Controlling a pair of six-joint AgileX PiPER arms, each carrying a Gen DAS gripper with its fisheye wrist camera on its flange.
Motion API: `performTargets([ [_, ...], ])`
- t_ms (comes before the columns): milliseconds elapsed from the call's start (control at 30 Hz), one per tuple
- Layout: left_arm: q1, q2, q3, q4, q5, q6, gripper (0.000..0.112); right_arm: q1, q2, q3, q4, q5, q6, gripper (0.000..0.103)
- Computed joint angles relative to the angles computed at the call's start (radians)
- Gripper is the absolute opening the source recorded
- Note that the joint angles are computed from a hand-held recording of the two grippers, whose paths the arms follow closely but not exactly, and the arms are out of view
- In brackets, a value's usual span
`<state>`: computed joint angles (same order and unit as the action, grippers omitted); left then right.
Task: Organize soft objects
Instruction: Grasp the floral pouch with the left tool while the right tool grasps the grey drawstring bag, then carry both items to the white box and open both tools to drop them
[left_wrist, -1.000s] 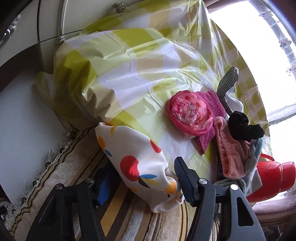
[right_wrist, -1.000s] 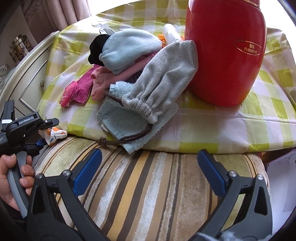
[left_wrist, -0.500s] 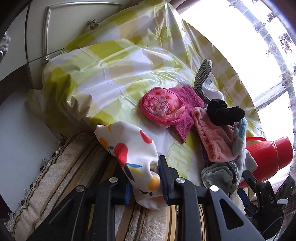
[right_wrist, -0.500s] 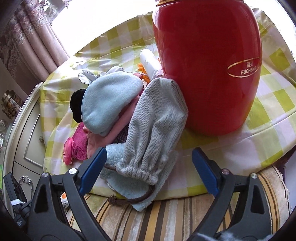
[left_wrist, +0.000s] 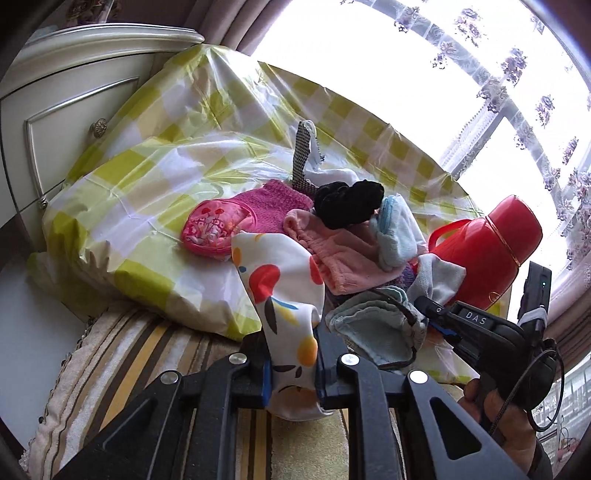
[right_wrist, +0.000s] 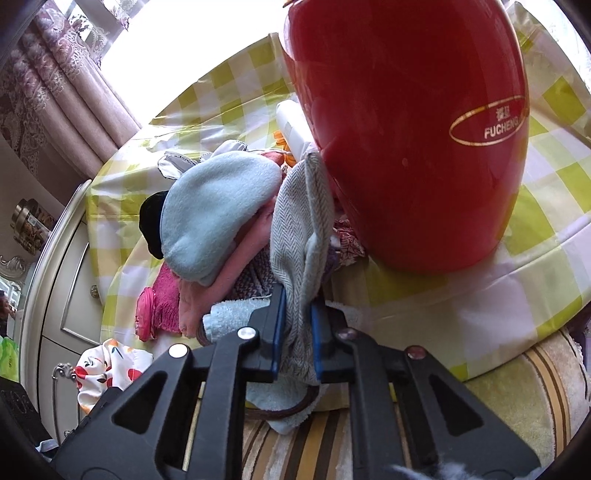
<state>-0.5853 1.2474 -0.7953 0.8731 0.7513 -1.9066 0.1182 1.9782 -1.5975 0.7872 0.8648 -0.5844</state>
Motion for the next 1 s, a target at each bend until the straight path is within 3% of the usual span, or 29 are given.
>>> performTargets([
  [433,-0.124,0.092,-0.105,0.089,-0.036,-0.057,0.017,-0.183,-0.202,0.222,0.164,0.004,-0.295,0.014],
  [767,-0.176,0.245,-0.286,0.074,-0.181,0.059,0.017,-0.399,-0.239,0.212,0.149,0.066,-0.338,0.014],
  [1000,-0.18,0.376,-0.436,-0.05,-0.303,0.216,0.017,-0.559,-0.211,0.154,0.083,0.086,-0.308,0.014],
])
